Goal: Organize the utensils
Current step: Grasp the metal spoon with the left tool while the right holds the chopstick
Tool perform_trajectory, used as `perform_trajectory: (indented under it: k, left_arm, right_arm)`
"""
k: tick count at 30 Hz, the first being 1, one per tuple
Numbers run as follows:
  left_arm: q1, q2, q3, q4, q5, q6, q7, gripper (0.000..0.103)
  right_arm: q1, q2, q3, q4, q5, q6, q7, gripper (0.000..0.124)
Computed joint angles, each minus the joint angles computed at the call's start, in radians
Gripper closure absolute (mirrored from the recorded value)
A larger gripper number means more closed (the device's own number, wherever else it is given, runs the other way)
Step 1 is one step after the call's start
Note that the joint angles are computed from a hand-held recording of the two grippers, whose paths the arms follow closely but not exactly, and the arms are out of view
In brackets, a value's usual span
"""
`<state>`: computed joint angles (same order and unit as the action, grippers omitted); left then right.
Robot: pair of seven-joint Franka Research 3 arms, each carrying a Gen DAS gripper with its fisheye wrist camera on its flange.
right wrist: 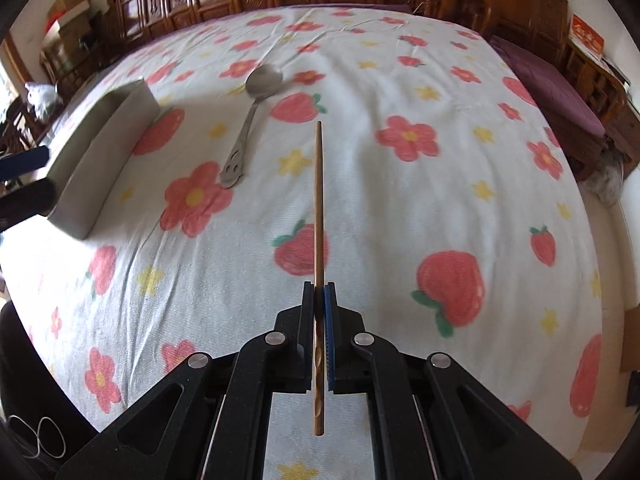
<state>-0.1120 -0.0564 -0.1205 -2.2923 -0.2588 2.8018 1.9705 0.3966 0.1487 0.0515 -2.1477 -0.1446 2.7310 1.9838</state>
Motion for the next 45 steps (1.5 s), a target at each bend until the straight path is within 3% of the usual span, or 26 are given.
perform_trajectory:
  k: [5,15,28,30,33,37,38,39,45]
  left_arm:
    - [0.001,0.09,-0.031,0.072,0.142,0.017,-0.112,0.021]
    - [-0.006,0.276,-0.057,0.283,0.348,-0.049,-0.333,0.021]
    - [-0.026,0.51,-0.053,0.585,0.465,-0.214,-0.504,0.053]
    - [-0.049,0.533,-0.038,0.611,0.509,-0.232,-0.53,0.064]
    - [-0.056,0.548,-0.039,0.628,0.525,-0.242,-0.555,0.075]
    - [-0.054,0.557,-0.042,0.647,0.525,-0.259,-0.585,0.077]
    - [-0.053,0.558,-0.044,0.649,0.527,-0.261,-0.581,0.081]
    - [-0.055,0.558,-0.044,0.65,0.531,-0.264,-0.582,0.093]
    - [-0.036,0.544,-0.053,0.627,0.512,-0.261,-0.578,0.097]
  right_arm:
    - [-0.01,-0.029,0.001,-0.043,0.021,0.052,-0.008,0.118]
    - [-0.029,-0.041,-0.003,-0.063,0.023,0.069,-0.01,0.118]
    - [-0.049,-0.043,0.008,-0.073,0.12,0.089,-0.061,0.118]
    - [-0.052,-0.036,0.013,-0.069,0.147,0.089,-0.081,0.118]
    - [-0.049,-0.033,0.011,-0.066,0.156,0.089,-0.093,0.118]
    - [-0.045,-0.037,0.01,-0.068,0.165,0.094,-0.098,0.118]
    - [-0.045,-0.038,0.01,-0.069,0.164,0.095,-0.099,0.118]
    - [-0.044,-0.04,0.009,-0.07,0.163,0.096,-0.098,0.118]
    - [-0.042,-0.047,0.007,-0.071,0.148,0.097,-0.089,0.118]
